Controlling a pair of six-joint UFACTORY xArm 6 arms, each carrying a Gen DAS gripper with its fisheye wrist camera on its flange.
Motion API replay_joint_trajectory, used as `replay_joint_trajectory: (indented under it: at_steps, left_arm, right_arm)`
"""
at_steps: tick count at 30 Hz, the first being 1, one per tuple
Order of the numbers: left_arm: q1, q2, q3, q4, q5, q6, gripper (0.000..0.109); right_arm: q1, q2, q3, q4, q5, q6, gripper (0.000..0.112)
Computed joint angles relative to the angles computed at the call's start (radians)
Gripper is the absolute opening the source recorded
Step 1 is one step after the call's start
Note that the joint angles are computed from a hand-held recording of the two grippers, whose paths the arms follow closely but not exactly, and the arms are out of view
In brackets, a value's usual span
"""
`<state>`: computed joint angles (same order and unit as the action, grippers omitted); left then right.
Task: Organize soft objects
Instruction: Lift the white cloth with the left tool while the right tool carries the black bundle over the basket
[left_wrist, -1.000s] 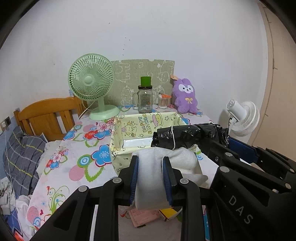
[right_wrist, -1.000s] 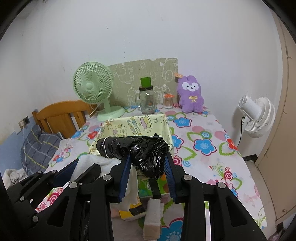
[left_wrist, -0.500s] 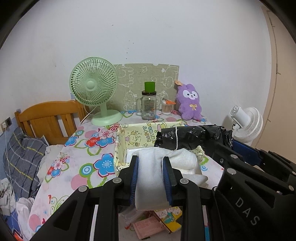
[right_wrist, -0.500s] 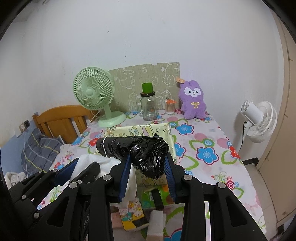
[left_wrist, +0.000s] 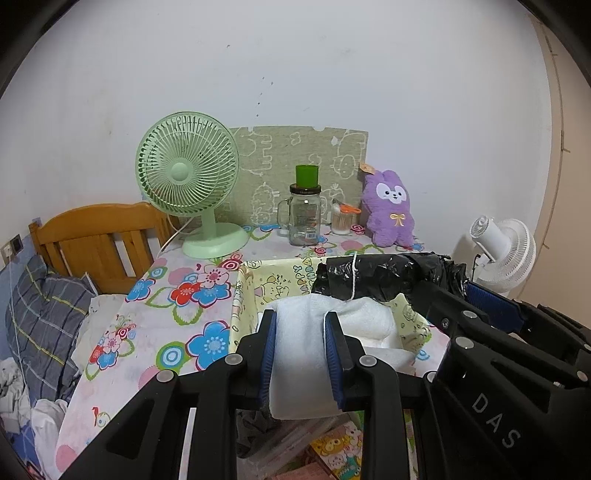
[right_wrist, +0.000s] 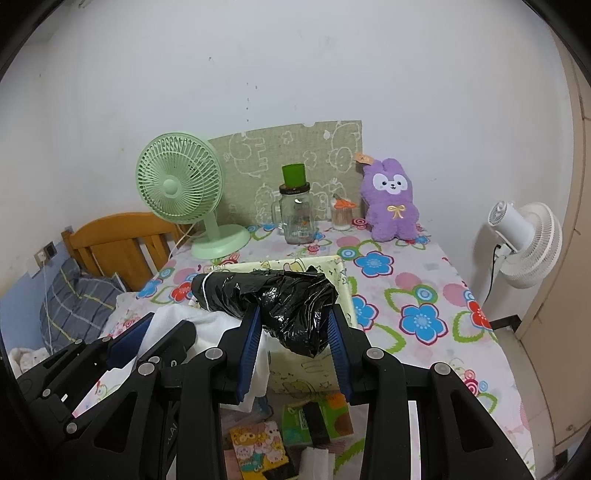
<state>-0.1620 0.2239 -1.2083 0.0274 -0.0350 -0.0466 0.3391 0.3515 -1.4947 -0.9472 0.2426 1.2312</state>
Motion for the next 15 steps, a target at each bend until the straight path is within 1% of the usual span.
replay_joint_trajectory:
  at_steps: [11,12,15]
  left_arm:
    - [0.020,0.103,-0.135,0.152,0.051,-0.150,0.025]
    - [0.023,0.116,-0.153,0.179,0.059,-0.176,0.025]
    - [0.027,0.154,-0.203,0.195,0.085,-0.194,0.025]
  right_arm:
    - [-0.013,0.109,-0.115,0.128,-0.005,-0.113,0.039]
    - [-0.014,0.124,-0.132,0.151,-0.003,-0.137,0.039]
    - [-0.014,0.166,-0.178,0.211,0.001,-0.196,0.039]
